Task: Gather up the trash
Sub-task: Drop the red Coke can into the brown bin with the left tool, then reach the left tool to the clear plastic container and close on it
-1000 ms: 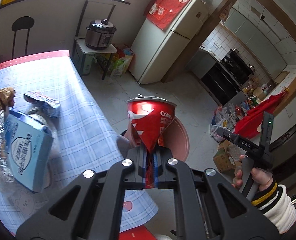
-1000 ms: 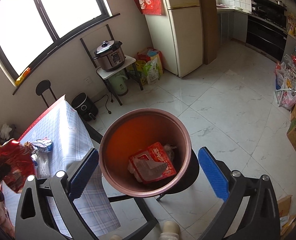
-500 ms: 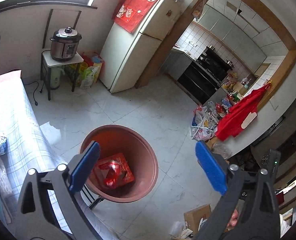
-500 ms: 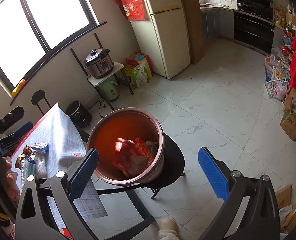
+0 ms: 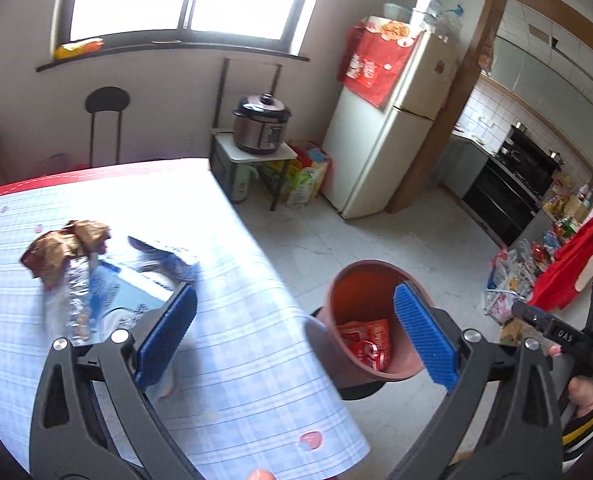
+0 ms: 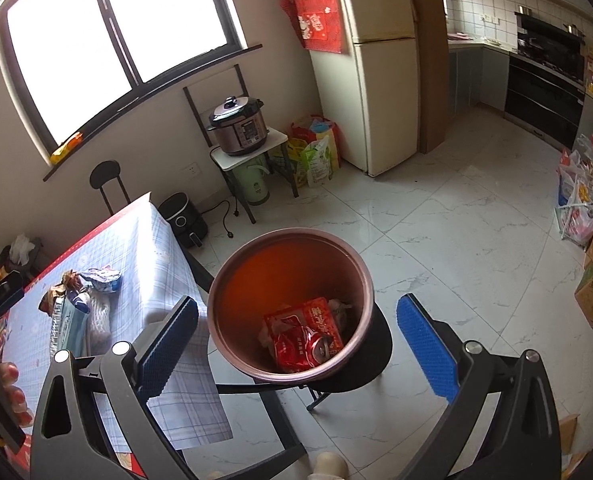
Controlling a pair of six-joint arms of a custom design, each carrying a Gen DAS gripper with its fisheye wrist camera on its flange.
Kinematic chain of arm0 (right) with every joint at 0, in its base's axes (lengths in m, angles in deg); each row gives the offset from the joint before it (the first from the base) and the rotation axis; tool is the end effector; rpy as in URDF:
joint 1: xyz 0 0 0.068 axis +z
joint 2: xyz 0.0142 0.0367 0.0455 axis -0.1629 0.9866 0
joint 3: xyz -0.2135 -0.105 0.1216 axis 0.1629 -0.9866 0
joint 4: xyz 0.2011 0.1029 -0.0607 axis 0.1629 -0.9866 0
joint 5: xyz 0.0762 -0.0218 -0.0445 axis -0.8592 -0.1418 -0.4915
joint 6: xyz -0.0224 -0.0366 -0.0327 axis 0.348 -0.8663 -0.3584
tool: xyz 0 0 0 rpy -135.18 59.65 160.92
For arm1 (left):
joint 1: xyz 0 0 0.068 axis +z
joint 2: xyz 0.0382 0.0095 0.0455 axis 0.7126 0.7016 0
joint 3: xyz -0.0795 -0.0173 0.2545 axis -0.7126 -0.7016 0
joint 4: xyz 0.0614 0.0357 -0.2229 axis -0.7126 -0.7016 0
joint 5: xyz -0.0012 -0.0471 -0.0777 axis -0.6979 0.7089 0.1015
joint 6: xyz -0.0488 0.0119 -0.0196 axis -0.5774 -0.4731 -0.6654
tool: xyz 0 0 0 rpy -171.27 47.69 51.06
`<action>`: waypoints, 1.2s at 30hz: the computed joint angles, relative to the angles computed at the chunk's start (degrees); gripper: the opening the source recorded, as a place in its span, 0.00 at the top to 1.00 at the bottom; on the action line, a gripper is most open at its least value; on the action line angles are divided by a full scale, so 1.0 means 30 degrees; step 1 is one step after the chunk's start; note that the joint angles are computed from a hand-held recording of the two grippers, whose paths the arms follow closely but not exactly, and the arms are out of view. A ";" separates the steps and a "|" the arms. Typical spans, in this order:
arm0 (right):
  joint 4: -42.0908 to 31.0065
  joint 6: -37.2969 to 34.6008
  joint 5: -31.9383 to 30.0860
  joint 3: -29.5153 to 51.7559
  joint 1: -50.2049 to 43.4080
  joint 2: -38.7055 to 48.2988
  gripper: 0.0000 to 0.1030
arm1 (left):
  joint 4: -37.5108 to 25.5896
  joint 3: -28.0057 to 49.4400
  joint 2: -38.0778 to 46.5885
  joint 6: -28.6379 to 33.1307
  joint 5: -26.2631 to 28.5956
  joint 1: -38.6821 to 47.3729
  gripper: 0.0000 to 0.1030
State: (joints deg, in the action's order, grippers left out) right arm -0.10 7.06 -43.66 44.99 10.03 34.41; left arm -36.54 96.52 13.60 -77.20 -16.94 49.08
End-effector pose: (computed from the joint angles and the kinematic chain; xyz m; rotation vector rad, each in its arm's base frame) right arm 0.1857 0.0512 0.2403 0.6421 2.2731 0.0498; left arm 0.3294 0.0025 0.2817 0.4225 2.2964 -0.5170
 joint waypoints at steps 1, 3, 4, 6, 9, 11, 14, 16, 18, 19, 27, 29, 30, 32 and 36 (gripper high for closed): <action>0.0314 -0.0352 -0.0057 0.0361 0.0175 0.0598 0.05 | -0.0043 -0.0133 -0.0164 0.0229 -0.0036 0.0828 0.05; 0.0615 -0.0841 0.0118 0.1498 0.0800 0.2182 0.05 | -0.0347 -0.0314 -0.0437 0.0986 0.0270 0.2777 0.05; 0.0643 -0.0999 0.0225 0.2103 0.1177 0.2930 0.05 | -0.0507 -0.0397 -0.0568 0.1434 0.0516 0.3823 0.05; 0.0785 -0.1138 0.0592 0.3268 0.2069 0.4268 0.05 | -0.0836 -0.0115 -0.0457 0.2386 0.1061 0.5907 0.05; 0.0532 -0.0258 0.1355 0.5332 0.3660 0.6290 0.05 | -0.1507 0.1004 0.0356 0.3816 0.0846 0.8579 0.05; 0.0971 0.0239 0.1547 0.6408 0.4694 0.7479 0.05 | -0.2005 0.2307 0.1530 0.4761 0.1093 1.0236 0.05; 0.0743 0.0779 0.1852 0.8757 0.6123 0.9751 0.05 | -0.2758 0.4454 0.3751 0.5330 0.1803 1.2198 0.05; 0.0410 0.1181 0.2305 1.0343 0.6937 1.1142 0.05 | -0.3987 0.6399 0.5498 0.5960 0.2334 1.3143 0.05; 0.0036 0.1674 0.2783 1.1993 0.7661 1.2491 0.05 | -0.4857 0.7945 0.6829 0.6617 0.2722 1.3699 0.05; -0.0309 0.1856 0.2836 1.3011 0.7922 1.3224 0.05 | -0.5336 0.8720 0.7478 0.6879 0.2884 1.3893 0.05; -0.4995 0.2705 0.3052 2.1896 0.9307 1.9169 0.05 | -0.9293 1.5100 1.2475 0.8210 0.3128 1.4391 0.05; -0.5710 0.3245 0.2959 2.3422 0.9479 2.0157 0.05 | -0.9396 1.5173 1.2692 0.9121 0.3199 1.4095 0.05; -0.5996 0.3535 0.2911 2.4008 0.9553 2.0548 0.05 | -0.8910 1.4374 1.2383 0.9790 0.3207 1.3865 0.05; -0.6412 0.3992 0.2807 2.4707 0.9683 2.1094 0.05 | -0.6902 1.1584 1.1242 1.1194 0.2985 1.3229 0.05; -0.7766 0.4322 0.2822 2.6013 0.9886 2.2021 0.05 | -0.2855 0.6077 0.9427 1.3609 0.2810 1.1866 0.06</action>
